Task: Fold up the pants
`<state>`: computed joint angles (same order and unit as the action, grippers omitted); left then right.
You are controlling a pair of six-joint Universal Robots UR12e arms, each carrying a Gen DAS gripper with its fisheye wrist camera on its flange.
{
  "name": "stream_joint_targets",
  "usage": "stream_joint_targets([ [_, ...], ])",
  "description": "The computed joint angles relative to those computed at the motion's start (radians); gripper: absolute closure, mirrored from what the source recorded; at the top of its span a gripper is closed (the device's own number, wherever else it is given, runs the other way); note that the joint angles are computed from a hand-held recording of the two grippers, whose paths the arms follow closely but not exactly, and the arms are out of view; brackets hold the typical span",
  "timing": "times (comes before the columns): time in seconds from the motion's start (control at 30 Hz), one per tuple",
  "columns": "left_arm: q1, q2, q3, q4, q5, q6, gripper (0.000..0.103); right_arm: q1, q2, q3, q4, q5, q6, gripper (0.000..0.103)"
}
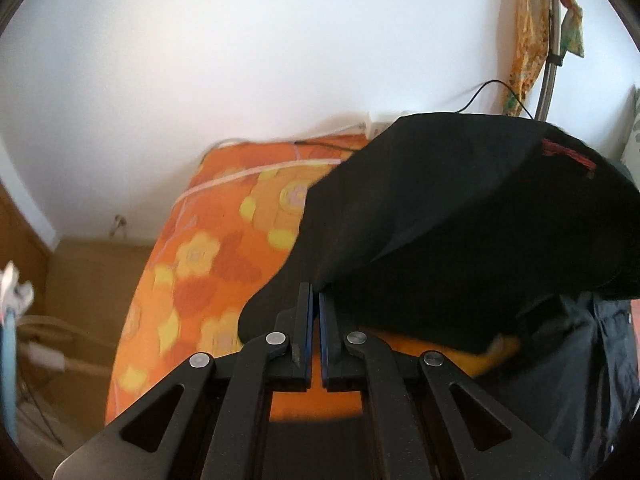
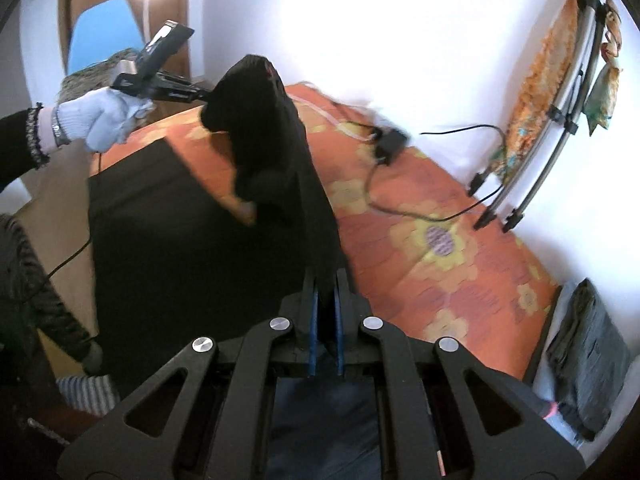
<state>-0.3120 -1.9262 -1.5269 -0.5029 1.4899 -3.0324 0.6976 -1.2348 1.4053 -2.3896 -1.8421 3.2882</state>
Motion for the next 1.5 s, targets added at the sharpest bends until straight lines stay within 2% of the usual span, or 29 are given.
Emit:
stream_joint_targets([
  [0.2,0.034,0.08,-0.145,0.026,-0.037,-0.054,0.102,0.058,-0.012,0.035,0.028,0.037,0.063,0.096],
  [0.47,0.078,0.19,-0.297,0.044,-0.05,-0.111,0.1,0.117,0.006,0.048,0.106,0.052,0.05,0.097],
  [0.63,0.111,0.246,-0.374,0.071,-0.058,-0.142,0.09,0.128,0.022,0.045,0.12,0.054,0.041,0.097],
  [0.67,0.12,0.252,-0.385,0.062,-0.061,-0.153,0.082,0.131,0.027,0.041,0.125,0.053,0.044,0.097],
  [0.7,0.128,0.258,-0.395,0.055,-0.058,-0.17,0.078,0.136,0.032,0.037,0.131,0.046,0.047,0.097],
  [0.8,0.15,0.277,-0.422,0.048,-0.099,-0.225,0.078,0.144,0.044,0.03,0.135,0.037,0.055,0.097],
  [0.87,0.149,0.286,-0.432,0.053,-0.115,-0.227,0.078,0.148,0.051,0.027,0.14,0.031,0.058,0.097],
  [0.93,0.142,0.289,-0.434,0.061,-0.134,-0.23,0.068,0.152,0.055,0.027,0.138,0.019,0.05,0.097],
  [0.97,0.133,0.289,-0.433,0.065,-0.138,-0.226,0.048,0.152,0.057,0.028,0.136,0.02,0.054,0.096],
  [1.0,0.123,0.289,-0.432,0.07,-0.134,-0.217,0.034,0.15,0.058,0.031,0.131,0.026,0.069,0.096],
  [1.23,0.038,0.238,-0.374,0.012,-0.044,-0.093,0.033,0.149,0.059,0.038,0.12,0.033,0.099,0.097],
  [1.33,-0.013,0.21,-0.363,0.034,0.097,-0.012,0.033,0.149,0.059,0.038,0.119,0.033,0.101,0.096],
  [1.4,-0.027,0.198,-0.362,0.045,0.165,0.001,0.034,0.147,0.057,0.038,0.122,0.039,0.102,0.097],
  [1.43,-0.022,0.198,-0.366,0.052,0.165,-0.015,0.037,0.146,0.057,0.038,0.123,0.041,0.101,0.097],
  [1.5,-0.005,0.205,-0.377,0.063,0.161,-0.06,0.061,0.145,0.055,0.038,0.128,0.045,0.095,0.096],
])
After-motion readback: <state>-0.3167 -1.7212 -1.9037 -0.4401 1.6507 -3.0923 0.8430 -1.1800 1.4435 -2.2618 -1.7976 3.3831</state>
